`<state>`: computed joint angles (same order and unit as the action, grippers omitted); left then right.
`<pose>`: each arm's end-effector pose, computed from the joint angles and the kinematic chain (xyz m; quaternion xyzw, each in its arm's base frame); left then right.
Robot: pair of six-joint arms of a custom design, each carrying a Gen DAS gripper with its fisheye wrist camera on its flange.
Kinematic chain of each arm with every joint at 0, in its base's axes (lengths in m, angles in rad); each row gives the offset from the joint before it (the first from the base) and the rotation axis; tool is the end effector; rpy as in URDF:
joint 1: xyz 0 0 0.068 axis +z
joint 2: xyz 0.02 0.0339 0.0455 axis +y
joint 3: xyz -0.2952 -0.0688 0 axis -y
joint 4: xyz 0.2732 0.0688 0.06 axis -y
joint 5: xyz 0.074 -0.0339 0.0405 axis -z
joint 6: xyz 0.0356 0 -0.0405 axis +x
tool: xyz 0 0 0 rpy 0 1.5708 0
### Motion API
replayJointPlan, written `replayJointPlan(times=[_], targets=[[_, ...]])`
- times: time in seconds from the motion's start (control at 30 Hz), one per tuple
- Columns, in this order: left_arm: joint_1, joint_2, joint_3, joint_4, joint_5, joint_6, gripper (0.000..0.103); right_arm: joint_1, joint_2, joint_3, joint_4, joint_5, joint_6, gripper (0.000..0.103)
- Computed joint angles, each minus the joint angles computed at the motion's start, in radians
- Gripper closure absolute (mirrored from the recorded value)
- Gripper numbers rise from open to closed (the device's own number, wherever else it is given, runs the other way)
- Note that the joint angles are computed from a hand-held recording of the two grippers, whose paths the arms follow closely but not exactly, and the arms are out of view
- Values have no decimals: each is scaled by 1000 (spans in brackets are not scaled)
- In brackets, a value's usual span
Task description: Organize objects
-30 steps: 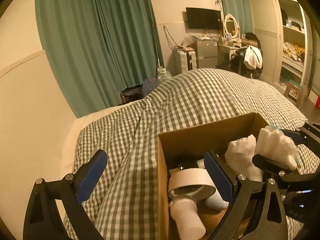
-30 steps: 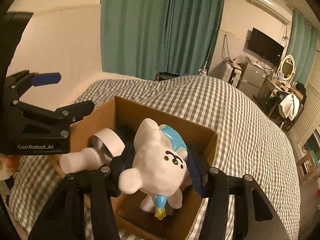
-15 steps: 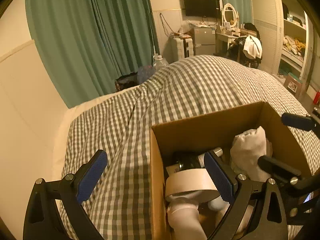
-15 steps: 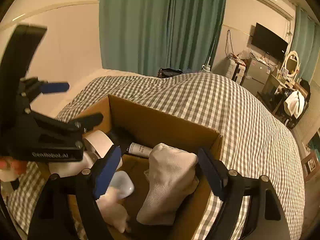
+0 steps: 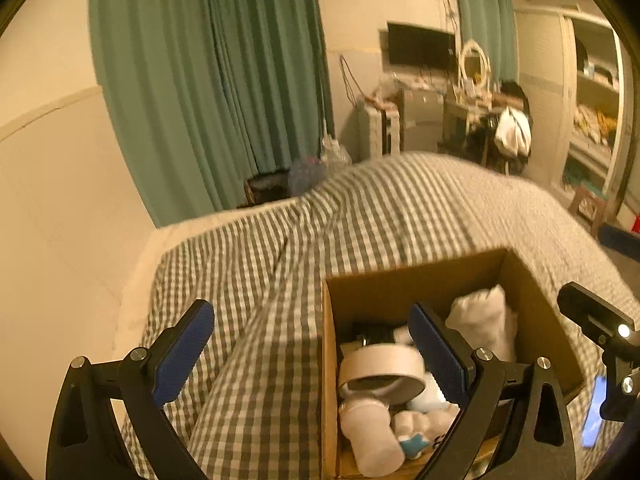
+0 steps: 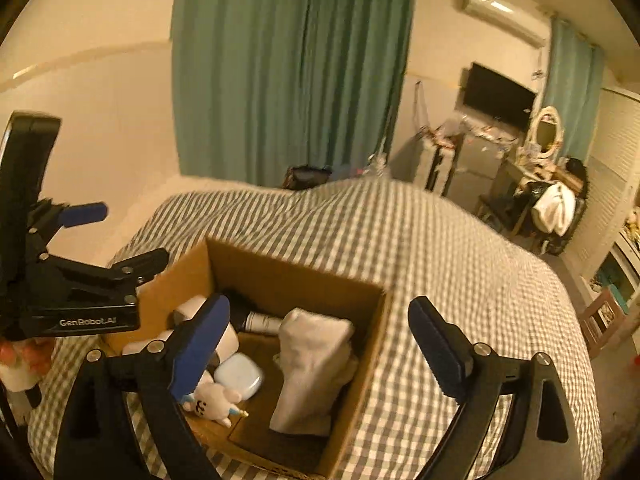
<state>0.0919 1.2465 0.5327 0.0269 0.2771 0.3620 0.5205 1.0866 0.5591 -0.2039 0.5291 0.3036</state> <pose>0.2552 0.0137 0.1912 0.1791 0.8792 -0.0263 0.4408 0.2057 0.0972 0.2191 0.0105 0.8878 -0.0613 0.4560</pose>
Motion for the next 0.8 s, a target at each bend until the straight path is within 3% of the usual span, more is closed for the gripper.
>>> replayJointPlan(times=[0.3, 0.47, 0.63, 0.8], targets=[[71, -238, -6, -85, 89, -55, 1, 112, -187, 45, -121, 193, 52, 2], [127, -335, -23, -92, 194, -61, 0, 168, -175, 121, -251, 298, 107, 1], [140, -406, -52, -111, 210, -62, 0, 209, -181, 136, -323, 329, 174, 1], [131, -498, -143, -104, 168, -91, 0, 259, -252, 35, -336, 380, 287, 1]])
